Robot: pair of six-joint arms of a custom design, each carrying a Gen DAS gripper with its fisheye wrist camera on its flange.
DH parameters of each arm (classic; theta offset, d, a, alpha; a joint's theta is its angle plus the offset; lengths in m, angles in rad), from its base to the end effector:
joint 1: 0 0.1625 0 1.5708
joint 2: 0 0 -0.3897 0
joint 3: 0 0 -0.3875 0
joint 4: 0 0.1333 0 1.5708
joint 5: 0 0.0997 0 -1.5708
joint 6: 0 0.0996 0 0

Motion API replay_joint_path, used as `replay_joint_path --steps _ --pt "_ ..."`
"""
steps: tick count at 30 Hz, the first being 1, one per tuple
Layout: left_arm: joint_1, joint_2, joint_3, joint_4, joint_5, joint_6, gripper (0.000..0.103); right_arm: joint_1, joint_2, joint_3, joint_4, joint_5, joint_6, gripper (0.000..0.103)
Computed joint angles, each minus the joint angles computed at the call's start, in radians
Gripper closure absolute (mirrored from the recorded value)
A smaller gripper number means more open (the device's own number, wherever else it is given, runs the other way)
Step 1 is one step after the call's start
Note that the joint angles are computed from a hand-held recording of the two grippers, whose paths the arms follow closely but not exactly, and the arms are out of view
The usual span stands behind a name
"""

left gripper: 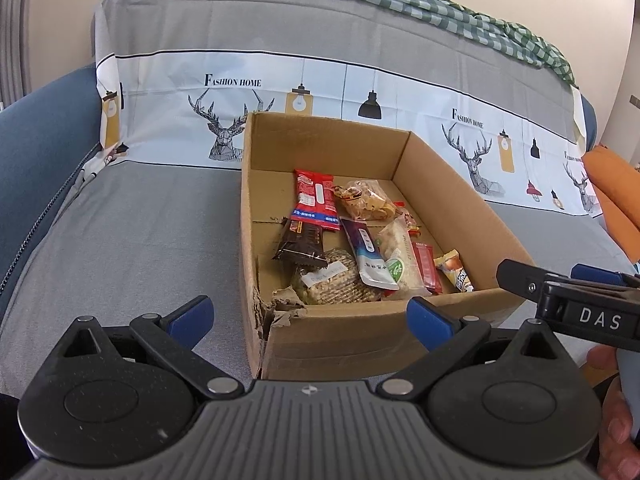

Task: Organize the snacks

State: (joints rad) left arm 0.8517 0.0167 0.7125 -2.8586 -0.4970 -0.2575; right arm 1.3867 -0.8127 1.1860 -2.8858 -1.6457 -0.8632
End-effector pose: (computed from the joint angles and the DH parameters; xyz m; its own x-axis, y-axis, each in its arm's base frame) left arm -0.3531 -0.7386 -0.0896 -0.7859 -0.1977 -0.5859 0.3707 0.6077 -0.7024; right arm -0.0168 -0.7778 0.3263 -0.7119 -0.2823 0.6431 -0.6666 0.5599 -0.4921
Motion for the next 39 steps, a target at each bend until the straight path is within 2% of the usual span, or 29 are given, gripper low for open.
replay_joint_path --steps 39 --pt "-0.001 0.012 -0.010 -0.015 -0.005 0.025 0.001 -0.001 0.001 0.000 0.005 0.002 -0.015 0.001"
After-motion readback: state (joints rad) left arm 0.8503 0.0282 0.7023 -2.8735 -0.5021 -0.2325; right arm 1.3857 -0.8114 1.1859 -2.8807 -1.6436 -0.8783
